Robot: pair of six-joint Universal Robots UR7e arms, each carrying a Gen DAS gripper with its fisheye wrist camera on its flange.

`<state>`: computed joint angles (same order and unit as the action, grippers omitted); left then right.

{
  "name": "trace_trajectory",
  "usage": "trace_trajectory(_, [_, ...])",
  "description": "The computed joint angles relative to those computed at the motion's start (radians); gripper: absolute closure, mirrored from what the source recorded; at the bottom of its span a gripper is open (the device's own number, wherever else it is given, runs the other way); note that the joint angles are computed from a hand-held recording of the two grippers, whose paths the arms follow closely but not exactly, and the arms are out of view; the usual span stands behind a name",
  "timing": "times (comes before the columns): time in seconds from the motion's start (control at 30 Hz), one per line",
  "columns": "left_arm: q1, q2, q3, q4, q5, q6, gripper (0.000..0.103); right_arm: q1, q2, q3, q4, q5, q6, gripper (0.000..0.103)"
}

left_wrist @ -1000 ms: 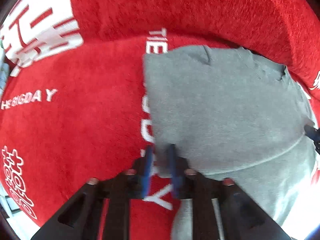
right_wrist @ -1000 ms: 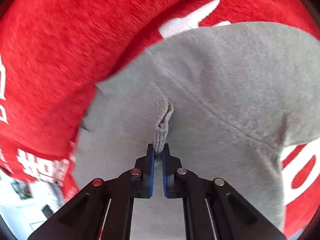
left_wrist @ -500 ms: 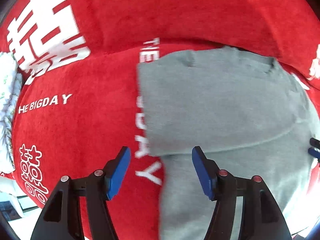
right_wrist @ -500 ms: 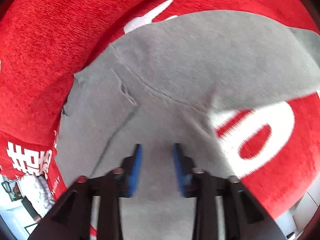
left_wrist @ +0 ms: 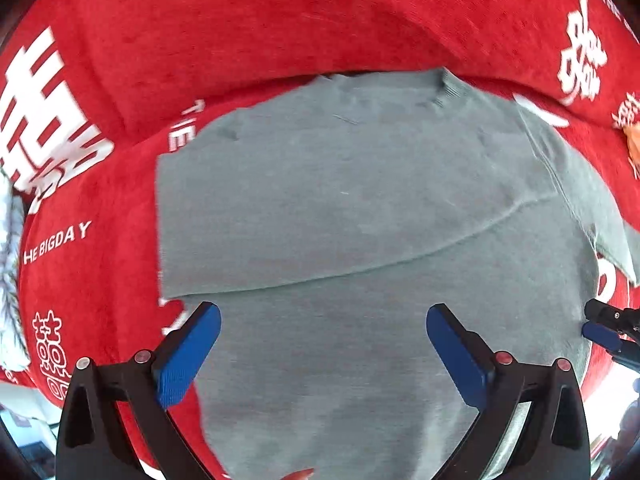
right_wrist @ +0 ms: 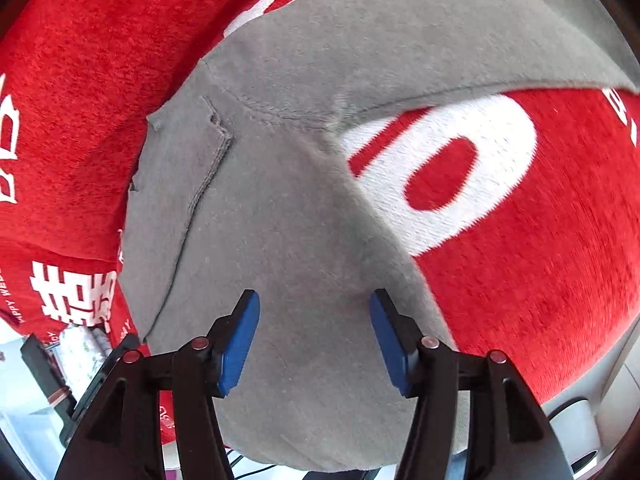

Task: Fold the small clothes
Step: 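Move the open right tool to the other sleeve's ribbed cuff, then grasp the ribbed sleeve cuff with the right tool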

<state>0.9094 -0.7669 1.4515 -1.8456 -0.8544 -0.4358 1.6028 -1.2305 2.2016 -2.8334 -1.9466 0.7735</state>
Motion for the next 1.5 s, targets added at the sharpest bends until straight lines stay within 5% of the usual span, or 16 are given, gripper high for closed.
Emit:
trace_trajectory(0.3, [-0.005,0.092,-0.076,0.07,-0.047,-0.042,0.0,-0.075,-0.143,0.126,-0.127,-0.006,-0.038,0.041])
trace_trajectory(0.47, [-0.014,0.137,-0.114,0.093,-0.094,-0.026,0.0,-0.152,-0.235,0.211,-0.258,-0.027,-0.038,0.041])
trace_trajectory(0.67, [-0.036,0.177,-0.144,0.092,-0.12,-0.005,0.0,-0.272,-0.315,0.291,-0.438,0.036,-0.031,0.041])
trace_trajectory(0.9, [-0.051,0.219,-0.181,0.084,-0.162,-0.02,0.0,-0.352,-0.303,0.298,-0.581,0.081,-0.023,0.041])
trace_trajectory(1.33, [-0.075,0.287,-0.253,0.103,-0.171,-0.047,0.0,-0.511,-0.279,0.328,-0.82,0.282,0.072,0.04])
trace_trajectory(1.37, [-0.074,0.283,-0.246,0.099,-0.17,-0.046,0.0,-0.522,-0.274,0.327,-0.829,0.312,0.087,0.043])
trace_trajectory(1.43, [-0.073,0.282,-0.25,0.107,-0.168,-0.047,0.0,-0.549,-0.265,0.326,-0.838,0.389,0.103,0.071])
trace_trajectory(1.47, [-0.073,0.282,-0.248,0.108,-0.167,-0.051,0.0,-0.565,-0.26,0.326,-0.842,0.438,0.102,0.095])
trace_trajectory(1.5, [-0.075,0.287,-0.247,0.105,-0.166,-0.058,0.0,-0.568,-0.25,0.323,-0.858,0.46,0.102,0.095])
